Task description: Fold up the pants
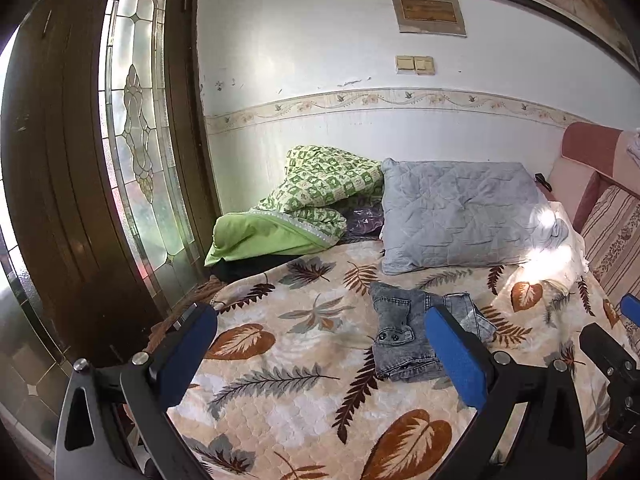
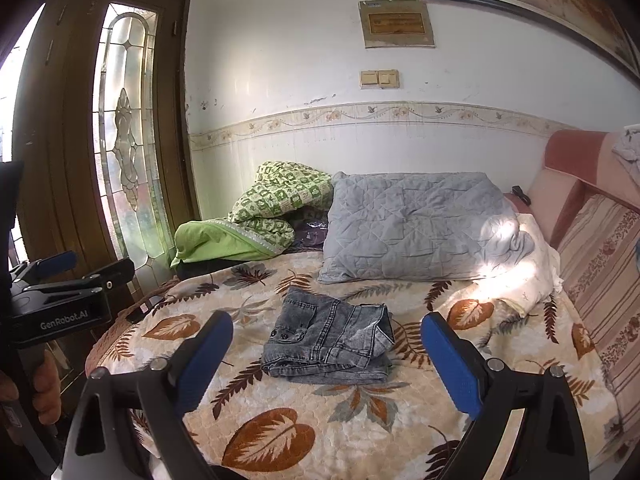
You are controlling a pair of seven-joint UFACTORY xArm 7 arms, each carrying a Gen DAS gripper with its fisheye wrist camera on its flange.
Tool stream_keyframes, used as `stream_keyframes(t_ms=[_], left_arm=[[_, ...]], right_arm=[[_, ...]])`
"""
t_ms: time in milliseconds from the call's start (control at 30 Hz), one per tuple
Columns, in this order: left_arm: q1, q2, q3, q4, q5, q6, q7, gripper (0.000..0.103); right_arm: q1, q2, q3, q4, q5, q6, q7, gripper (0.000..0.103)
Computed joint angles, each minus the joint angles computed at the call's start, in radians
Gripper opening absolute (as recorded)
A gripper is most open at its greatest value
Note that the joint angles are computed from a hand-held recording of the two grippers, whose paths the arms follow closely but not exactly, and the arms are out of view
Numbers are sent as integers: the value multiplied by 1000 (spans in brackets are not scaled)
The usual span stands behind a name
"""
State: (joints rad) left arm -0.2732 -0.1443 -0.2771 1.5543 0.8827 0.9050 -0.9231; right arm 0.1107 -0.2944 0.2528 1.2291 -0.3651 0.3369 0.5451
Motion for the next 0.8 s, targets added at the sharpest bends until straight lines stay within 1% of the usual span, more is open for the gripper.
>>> stream_keyframes(t_ms=[233,367,500,633,800], left_arm=[[7,-1,7,-5,6,-14,-8,103],[12,2,13,-7,-1,-34,-5,103],[16,4,17,-10,-3,-46,-10,103],[15,13,24,-10,-30,-56,12,103],[11,27,30,-7,-34,-56,27,103]], right_arm=[[25,50,-1,38,9,25,4,97],[48,76,-19,53,26,28,-6,97],[56,94,-24,66,14,31,1,97],[66,112,-27,78,0,39,6,97],[86,135,-42,92,15,49,-9,97]])
